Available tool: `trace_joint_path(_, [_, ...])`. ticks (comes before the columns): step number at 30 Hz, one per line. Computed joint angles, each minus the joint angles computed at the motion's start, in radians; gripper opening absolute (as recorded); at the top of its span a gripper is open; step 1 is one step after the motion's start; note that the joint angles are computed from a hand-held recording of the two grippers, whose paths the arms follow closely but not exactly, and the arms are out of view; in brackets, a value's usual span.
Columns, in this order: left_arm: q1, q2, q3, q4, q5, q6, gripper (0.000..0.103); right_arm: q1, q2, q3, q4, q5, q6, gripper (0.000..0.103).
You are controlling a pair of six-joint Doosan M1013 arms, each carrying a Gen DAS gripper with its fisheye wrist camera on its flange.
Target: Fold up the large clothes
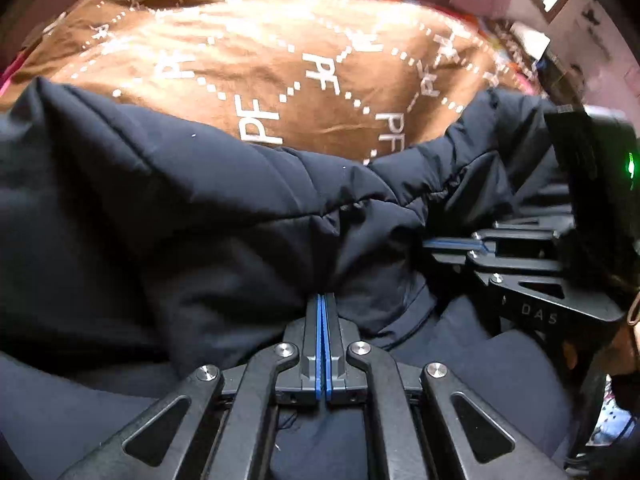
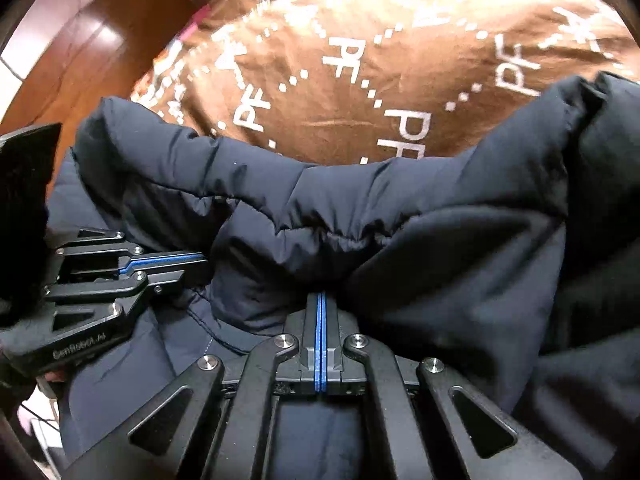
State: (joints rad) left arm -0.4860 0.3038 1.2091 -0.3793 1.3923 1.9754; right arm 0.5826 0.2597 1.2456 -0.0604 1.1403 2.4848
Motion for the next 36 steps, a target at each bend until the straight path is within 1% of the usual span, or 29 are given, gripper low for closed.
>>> trace_joint_path(1, [0.009,-0.012,0.015,-0.019,-0.022,0.012,0.003,0.013,-0.014,0.014,-0.03,-0.027,0.032,0.0])
trace_joint_path(2, [0.029,-0.025,0.028,-0.037,-0.037,0.028,0.003,0.023,-0.026,0.025,-0.064,-0.049,0.06,0.0])
trace_joint_path(3, [0.035,-0.037,0.041,-0.045,-0.057,0.024,0.003,0.032,-0.034,0.03,-0.093,-0.059,0.081,0.0])
trace_joint_path(4, [0.04,-0.049,0.049,-0.05,-0.075,0.014,0.003,0.046,-0.042,0.031,-0.142,-0.066,0.107,0.003])
trace_joint_path(6, [0.054,-0.076,0.074,-0.069,-0.109,0.005,0.004,0.076,-0.051,0.026,-0.235,-0.053,0.151,0.004])
trace_joint_path(7, [0.064,-0.095,0.09,-0.072,-0.13,-0.003,0.006,0.08,-0.062,0.038,-0.262,-0.066,0.166,0.005])
trace_joint_path(9, [0.073,-0.114,0.102,-0.076,-0.155,-0.027,0.01,0.094,-0.087,0.055,-0.314,-0.064,0.204,0.009])
trace_joint_path(10, [0.079,-0.124,0.105,-0.081,-0.162,-0.037,0.012,0.105,-0.101,0.064,-0.349,-0.06,0.223,0.015])
trace_joint_path(11, [0.081,-0.136,0.113,-0.076,-0.17,-0.044,0.013,0.122,-0.112,0.069,-0.395,-0.044,0.243,0.025])
trace_joint_path(12, [0.08,-0.145,0.119,-0.066,-0.183,-0.054,0.015,0.139,-0.113,0.061,-0.444,-0.018,0.261,0.032])
trace_joint_path(13, [0.078,-0.149,0.12,-0.059,-0.192,-0.059,0.021,0.154,-0.122,0.061,-0.482,0.0,0.275,0.043])
trace_joint_path(14, [0.074,-0.163,0.133,-0.052,-0.208,-0.066,0.031,0.168,-0.13,0.062,-0.514,0.017,0.289,0.046])
trace_joint_path(15, [0.063,-0.174,0.138,-0.042,-0.227,-0.083,0.038,0.178,-0.133,0.057,-0.539,0.035,0.296,0.046])
trace_joint_path(16, [0.063,-0.187,0.145,-0.035,-0.247,-0.091,0.061,0.188,-0.132,0.047,-0.563,0.056,0.301,0.047])
trace_joint_path(17, [0.054,-0.202,0.157,-0.022,-0.285,-0.114,0.076,0.199,-0.127,0.035,-0.589,0.077,0.308,0.049])
trace_joint_path(18, [0.05,-0.224,0.176,-0.015,-0.335,-0.131,0.08,0.21,-0.128,0.031,-0.611,0.095,0.316,0.051])
trace_joint_path(20, [0.053,-0.251,0.196,-0.02,-0.384,-0.136,0.081,0.23,-0.131,0.022,-0.668,0.128,0.33,0.059])
trace_joint_path(22, [0.051,-0.264,0.2,-0.01,-0.401,-0.154,0.082,0.256,-0.138,0.021,-0.719,0.155,0.349,0.063])
trace_joint_path(24, [0.053,-0.285,0.212,-0.009,-0.426,-0.158,0.086,0.286,-0.153,0.028,-0.77,0.177,0.375,0.065])
trace_joint_path(27, [0.056,-0.318,0.24,-0.03,-0.472,-0.141,0.094,0.32,-0.151,0.021,-0.834,0.204,0.402,0.073])
trace_joint_path(28, [0.057,-0.327,0.247,-0.034,-0.481,-0.137,0.1,0.331,-0.154,0.021,-0.855,0.211,0.413,0.077])
trace_joint_path(29, [0.056,-0.338,0.253,-0.03,-0.49,-0.14,0.103,0.344,-0.158,0.024,-0.877,0.211,0.428,0.079])
trace_joint_path(33, [0.064,-0.393,0.294,-0.072,-0.555,-0.105,0.103,0.387,-0.163,0.024,-0.941,0.23,0.458,0.084])
trace_joint_path(36, [0.065,-0.439,0.327,-0.087,-0.597,-0.084,0.103,0.427,-0.155,0.007,-0.987,0.274,0.463,0.085])
